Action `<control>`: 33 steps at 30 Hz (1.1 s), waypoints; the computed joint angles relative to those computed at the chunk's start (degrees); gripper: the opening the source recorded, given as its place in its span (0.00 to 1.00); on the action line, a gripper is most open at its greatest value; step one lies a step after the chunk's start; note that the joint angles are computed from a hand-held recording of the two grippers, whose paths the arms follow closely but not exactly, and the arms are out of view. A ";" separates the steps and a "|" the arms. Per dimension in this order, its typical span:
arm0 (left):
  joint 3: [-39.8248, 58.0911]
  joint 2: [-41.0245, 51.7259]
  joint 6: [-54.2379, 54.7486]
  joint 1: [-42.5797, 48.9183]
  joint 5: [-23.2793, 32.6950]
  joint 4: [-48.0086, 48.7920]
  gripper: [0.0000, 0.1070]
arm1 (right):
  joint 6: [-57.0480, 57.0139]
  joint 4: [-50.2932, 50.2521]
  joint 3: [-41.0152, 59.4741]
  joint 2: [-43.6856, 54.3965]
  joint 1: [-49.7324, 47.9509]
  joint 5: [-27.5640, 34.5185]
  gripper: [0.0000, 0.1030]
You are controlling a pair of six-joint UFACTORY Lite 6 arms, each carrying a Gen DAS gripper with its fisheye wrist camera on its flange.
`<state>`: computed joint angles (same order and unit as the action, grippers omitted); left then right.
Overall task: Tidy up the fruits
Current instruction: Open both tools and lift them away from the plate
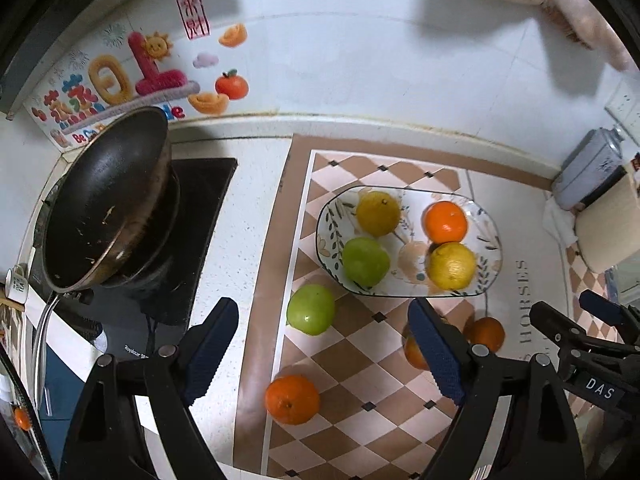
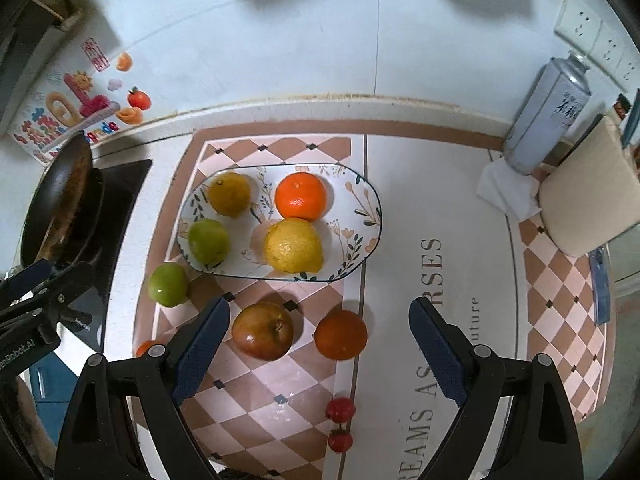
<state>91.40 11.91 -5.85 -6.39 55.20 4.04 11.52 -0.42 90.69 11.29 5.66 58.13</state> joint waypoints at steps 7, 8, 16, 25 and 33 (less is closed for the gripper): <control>-4.00 -7.92 0.59 -0.59 1.06 -1.05 0.81 | 3.97 -3.27 -2.07 -8.97 3.03 2.29 0.91; -4.52 -9.08 0.70 -0.73 1.35 -1.37 0.81 | 4.92 -4.15 -2.38 -10.49 3.67 2.71 0.91; -7.84 -16.08 0.06 -1.83 2.41 -0.97 0.81 | 7.53 -4.59 -2.22 -16.13 5.87 5.41 0.91; -8.86 -17.42 0.47 -0.36 2.27 -1.31 0.81 | 8.90 -2.48 -3.32 -16.51 6.24 3.96 0.91; -14.95 -13.80 0.16 5.10 -2.59 1.31 0.95 | 1.10 9.41 -12.79 -9.77 2.70 -3.73 0.91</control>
<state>76.45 -1.89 -5.69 -1.29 52.61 5.35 12.62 8.98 77.90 1.52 8.35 54.40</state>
